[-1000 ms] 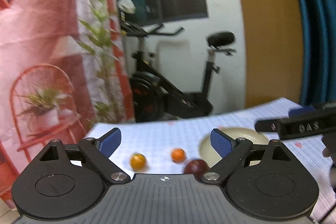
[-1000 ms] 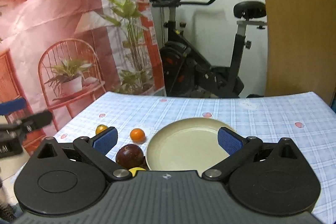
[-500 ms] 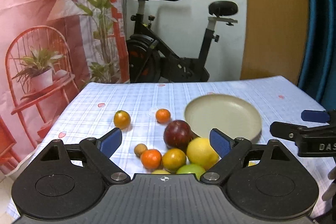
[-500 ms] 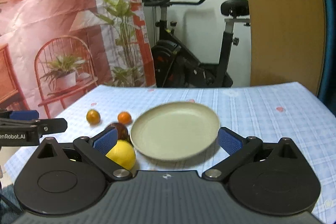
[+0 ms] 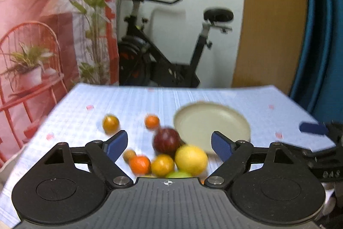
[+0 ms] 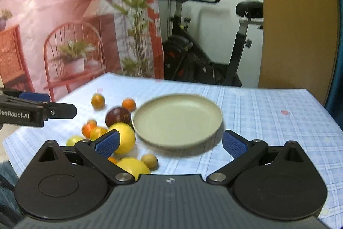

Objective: Organize fruits
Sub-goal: 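Move the right gripper toward the large yellow lemon in the pile, then close the right gripper around the large yellow lemon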

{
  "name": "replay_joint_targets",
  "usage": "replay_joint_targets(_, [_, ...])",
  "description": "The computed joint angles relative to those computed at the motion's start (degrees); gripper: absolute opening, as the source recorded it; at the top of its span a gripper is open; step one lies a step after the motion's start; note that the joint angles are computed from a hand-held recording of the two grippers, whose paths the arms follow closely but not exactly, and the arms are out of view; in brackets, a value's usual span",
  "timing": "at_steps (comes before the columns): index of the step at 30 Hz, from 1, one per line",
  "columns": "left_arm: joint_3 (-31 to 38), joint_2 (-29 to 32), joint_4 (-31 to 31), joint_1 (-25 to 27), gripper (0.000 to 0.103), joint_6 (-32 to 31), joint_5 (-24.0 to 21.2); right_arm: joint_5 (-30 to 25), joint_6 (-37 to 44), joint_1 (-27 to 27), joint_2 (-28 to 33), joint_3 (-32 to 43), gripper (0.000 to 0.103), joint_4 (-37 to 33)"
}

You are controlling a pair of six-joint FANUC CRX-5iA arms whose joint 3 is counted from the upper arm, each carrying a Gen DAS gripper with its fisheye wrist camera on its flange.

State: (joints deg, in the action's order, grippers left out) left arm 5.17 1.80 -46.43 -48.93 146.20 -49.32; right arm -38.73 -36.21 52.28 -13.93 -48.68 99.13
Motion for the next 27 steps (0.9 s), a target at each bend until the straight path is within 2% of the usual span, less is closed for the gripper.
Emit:
replay_joint_targets(2, [0.6, -0.6, 0.2, 0.8, 0.087, -0.1, -0.2, -0.1, -1.0, -0.5, -1.0, -0.4, 0.103, 1.7])
replay_joint_targets(6, [0.3, -1.0, 3.0, 2.8, 0.087, -0.7, 2.6, -0.5, 0.4, -0.1, -1.8, -0.1, 0.103, 0.5])
replay_joint_targets(9, [-1.5, -0.3, 11.8, 5.9, 0.085, -7.5, 6.9, 1.2, 2.6, 0.0, -1.3, 0.4, 0.103, -2.0])
replay_joint_targets(11, [-2.9, 0.5, 16.9, 7.4, 0.082, -11.7, 9.6, 4.8, 5.3, -0.5, -0.9, 0.6, 0.102, -4.0])
replay_joint_targets(15, [-4.6, 2.3, 24.2, 9.4, 0.071, -19.8, 12.9, 4.8, 17.3, 2.7, 2.1, 3.4, 0.083, -14.3])
replay_joint_targets(19, [-6.1, 3.7, 30.3, 10.8, 0.068, -27.9, 16.8, 11.7, 16.7, -0.1, 2.4, 2.7, 0.077, -12.3])
replay_joint_targets(20, [-6.9, 3.9, 31.6, 10.9, 0.067, -29.4, 17.8, 12.8, 16.9, -0.6, 2.6, 2.6, 0.072, -12.2])
replay_joint_targets(21, [-7.8, 4.1, 33.8, 11.4, 0.067, -31.9, 18.8, 13.7, 16.7, -0.9, 2.7, 2.4, 0.068, -11.9])
replay_joint_targets(25, [-10.5, 5.5, 43.8, 12.7, 0.066, -42.4, 21.3, 18.9, 12.7, -4.2, 2.7, 1.3, 0.064, -6.9])
replay_joint_targets(27, [-11.2, 6.4, 48.1, 13.1, 0.064, -46.9, 21.9, 21.0, 11.6, -5.3, 2.7, 1.1, 0.058, -5.5])
